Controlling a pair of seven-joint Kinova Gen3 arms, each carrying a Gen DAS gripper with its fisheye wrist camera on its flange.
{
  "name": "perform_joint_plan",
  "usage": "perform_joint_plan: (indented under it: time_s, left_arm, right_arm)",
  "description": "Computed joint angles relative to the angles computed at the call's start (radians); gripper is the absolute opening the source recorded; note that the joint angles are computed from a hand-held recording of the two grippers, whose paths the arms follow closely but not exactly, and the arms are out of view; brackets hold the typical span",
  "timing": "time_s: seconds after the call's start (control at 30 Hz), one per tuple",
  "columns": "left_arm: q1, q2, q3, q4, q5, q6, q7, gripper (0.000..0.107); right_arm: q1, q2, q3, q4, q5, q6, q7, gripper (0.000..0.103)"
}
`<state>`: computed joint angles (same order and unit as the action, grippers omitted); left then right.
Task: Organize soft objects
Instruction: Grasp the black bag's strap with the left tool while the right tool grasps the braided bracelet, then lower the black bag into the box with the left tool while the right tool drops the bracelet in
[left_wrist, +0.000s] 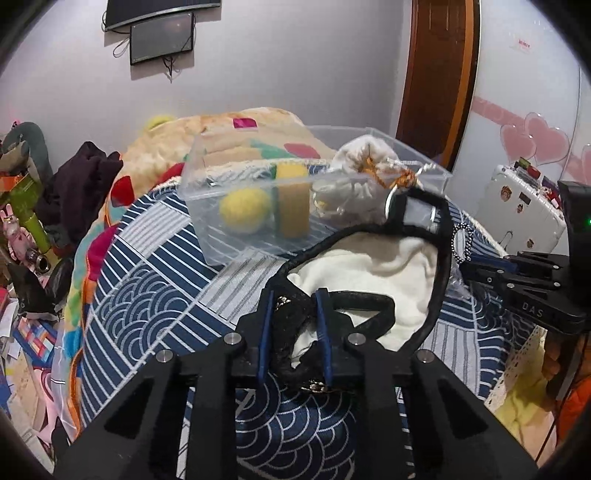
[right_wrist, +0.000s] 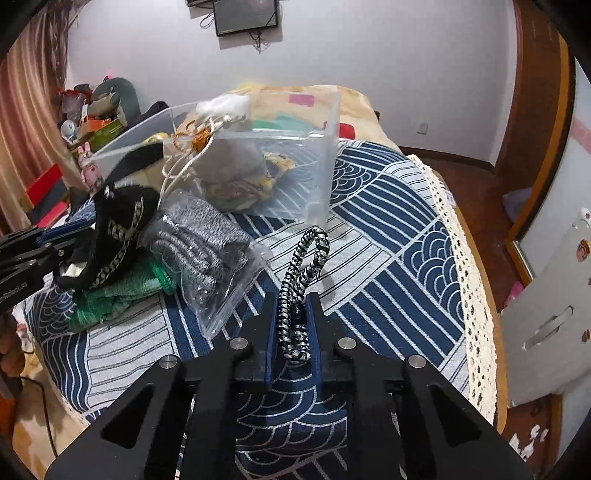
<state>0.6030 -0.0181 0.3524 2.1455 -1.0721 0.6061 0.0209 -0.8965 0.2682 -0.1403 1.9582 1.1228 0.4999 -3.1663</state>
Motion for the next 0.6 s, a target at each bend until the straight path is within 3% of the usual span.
perform_joint_plan:
  time_s: [0.2, 0.6]
  left_arm:
    - [-0.015, -0.066, 0.032, 0.002, -0.011, 0.031, -0.001, 0.019]
    - [-0.122, -0.160, 0.123, -0.030, -0.049, 0.033, -0.020, 0.015]
  right_arm:
    - [-0.006, -0.025, 0.000, 0.013, 0.096, 0.016, -0.093, 0.014]
    - [0.040, -0.076, -0.084, 0.013, 0.297, 0.069, -0.243, 0.014]
